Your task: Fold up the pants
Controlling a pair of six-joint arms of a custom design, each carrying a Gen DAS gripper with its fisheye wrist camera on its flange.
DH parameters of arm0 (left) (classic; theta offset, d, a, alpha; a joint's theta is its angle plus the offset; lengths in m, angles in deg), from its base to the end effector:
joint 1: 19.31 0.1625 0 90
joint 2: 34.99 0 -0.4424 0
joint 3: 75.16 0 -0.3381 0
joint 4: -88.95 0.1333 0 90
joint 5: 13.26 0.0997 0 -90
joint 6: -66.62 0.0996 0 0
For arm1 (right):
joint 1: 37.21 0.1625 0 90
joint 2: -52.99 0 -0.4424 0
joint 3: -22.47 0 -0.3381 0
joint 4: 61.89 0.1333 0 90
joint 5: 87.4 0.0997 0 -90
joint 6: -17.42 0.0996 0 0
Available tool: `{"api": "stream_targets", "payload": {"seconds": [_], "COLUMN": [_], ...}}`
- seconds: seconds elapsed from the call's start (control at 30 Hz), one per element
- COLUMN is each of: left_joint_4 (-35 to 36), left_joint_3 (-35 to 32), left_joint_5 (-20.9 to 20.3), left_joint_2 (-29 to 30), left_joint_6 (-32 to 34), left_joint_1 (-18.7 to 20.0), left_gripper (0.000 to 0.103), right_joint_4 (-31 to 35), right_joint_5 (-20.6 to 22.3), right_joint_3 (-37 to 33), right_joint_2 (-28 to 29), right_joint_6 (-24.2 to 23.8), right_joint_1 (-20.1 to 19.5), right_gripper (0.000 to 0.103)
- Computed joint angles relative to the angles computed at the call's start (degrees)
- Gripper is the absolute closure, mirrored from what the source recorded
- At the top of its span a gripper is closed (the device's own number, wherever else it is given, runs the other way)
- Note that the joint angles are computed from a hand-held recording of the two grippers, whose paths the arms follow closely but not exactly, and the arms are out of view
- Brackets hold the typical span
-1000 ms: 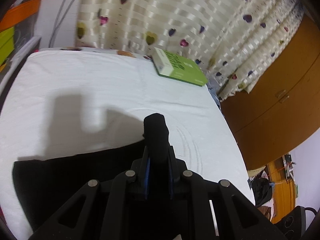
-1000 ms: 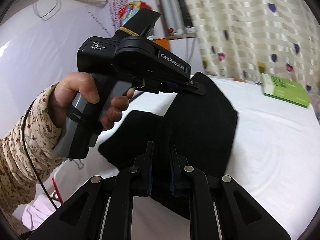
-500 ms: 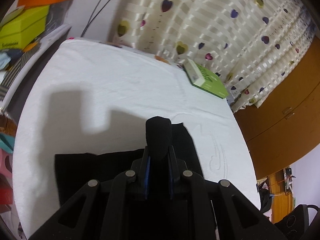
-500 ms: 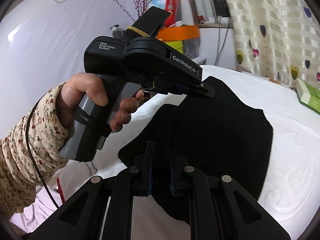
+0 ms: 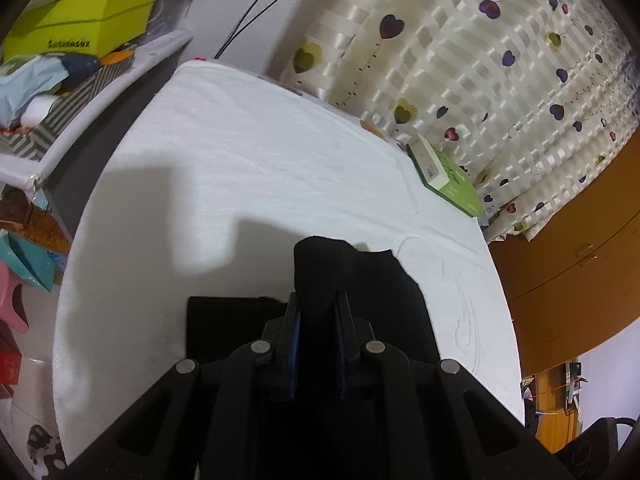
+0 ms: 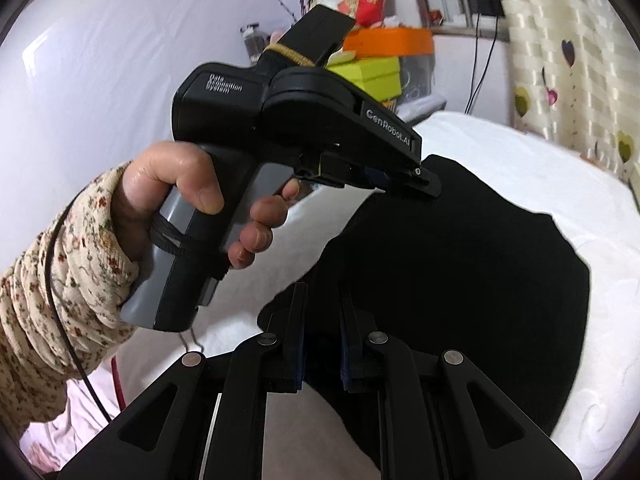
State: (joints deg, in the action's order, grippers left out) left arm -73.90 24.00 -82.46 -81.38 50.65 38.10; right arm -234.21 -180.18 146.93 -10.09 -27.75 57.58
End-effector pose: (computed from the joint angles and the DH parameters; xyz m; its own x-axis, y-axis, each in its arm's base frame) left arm -0.2001 -0.6261 0.1604 -0.9596 0.1676 -0.2262 0.2516 0.8711 -0.4218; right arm 0.1690 -0.4785 0.2029 -0.6474 -0.7067 0.2854 -0.7619 0.6092 -0.2198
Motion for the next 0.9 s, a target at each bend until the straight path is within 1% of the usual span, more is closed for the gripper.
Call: {"api": "stream_targets", "payload": {"seconds": [0.1, 0.2, 0.27, 0.33, 0.4, 0.47, 0.53, 0.57, 0.67, 0.73, 0.77, 0.8, 0.9], "left_joint_4": [0.61, -1.87, -2.61, -2.89, -3.62, -4.3, -5.3, -5.56, -8.01, -9.98, -10.96, -11.87, -14.57], "left_joint_3": [0.61, 1.92, 2.3, 2.5, 3.02, 3.84, 5.0, 5.42, 8.29, 10.61, 11.89, 13.03, 16.49], "left_joint_5": [0.85, -0.21, 0.22, 0.26, 0.15, 1.25, 3.24, 4.02, 6.7, 7.86, 8.46, 8.99, 11.23], "left_joint_2": [0.02, -0.27, -0.25, -0.21, -0.34, -0.68, -1.18, -1.46, -2.98, -4.14, -4.78, -5.31, -6.59], "left_joint_6": [-0.73, -0.3, -0.11, -0.2, -0.31, -0.53, -0.62, -0.84, -2.26, -2.85, -2.81, -2.66, -2.67], "left_joint_1": [0.9, 1.78, 1.92, 2.06, 2.06, 1.59, 0.75, 0.39, -0.92, -1.87, -2.51, -3.12, -5.33], "left_gripper": [0.087, 0.085, 0.083, 0.083, 0.083, 0.08, 0.079, 0.076, 0.069, 0.069, 0.069, 0.069, 0.069], "right_joint_4": [1.26, 3.62, 4.3, 6.28, 8.27, 10.18, 11.7, 12.16, 11.53, 10.21, 9.18, 7.78, 6.89], "right_joint_5": [-0.07, -0.17, 0.07, 0.86, 1.98, 3.44, 5.11, 6.02, 7.04, 5.58, 3.96, 1.47, -2.69], "right_joint_3": [-0.67, -2.36, -2.75, -3.28, -3.33, -3.41, -3.65, -3.63, -3.18, -2.86, -2.75, -2.65, -2.7], "right_joint_2": [0.83, 1.77, 1.63, 1.17, 0.27, -1.09, -2.53, -3.39, -7.16, -9.12, -9.57, -9.91, -10.0], "right_joint_6": [0.45, 1.99, 2.34, 2.55, 2.51, 2.12, 2.32, 2.12, 2.1, 2.46, 2.85, 3.51, 5.83], "right_joint_1": [-0.41, -0.71, -0.81, -0.79, -0.79, -1.03, -1.18, -1.53, -3.04, -4.08, -4.31, -4.74, -5.71], "right_gripper": [0.089, 0.087, 0.085, 0.08, 0.077, 0.076, 0.076, 0.076, 0.076, 0.076, 0.076, 0.076, 0.076]}}
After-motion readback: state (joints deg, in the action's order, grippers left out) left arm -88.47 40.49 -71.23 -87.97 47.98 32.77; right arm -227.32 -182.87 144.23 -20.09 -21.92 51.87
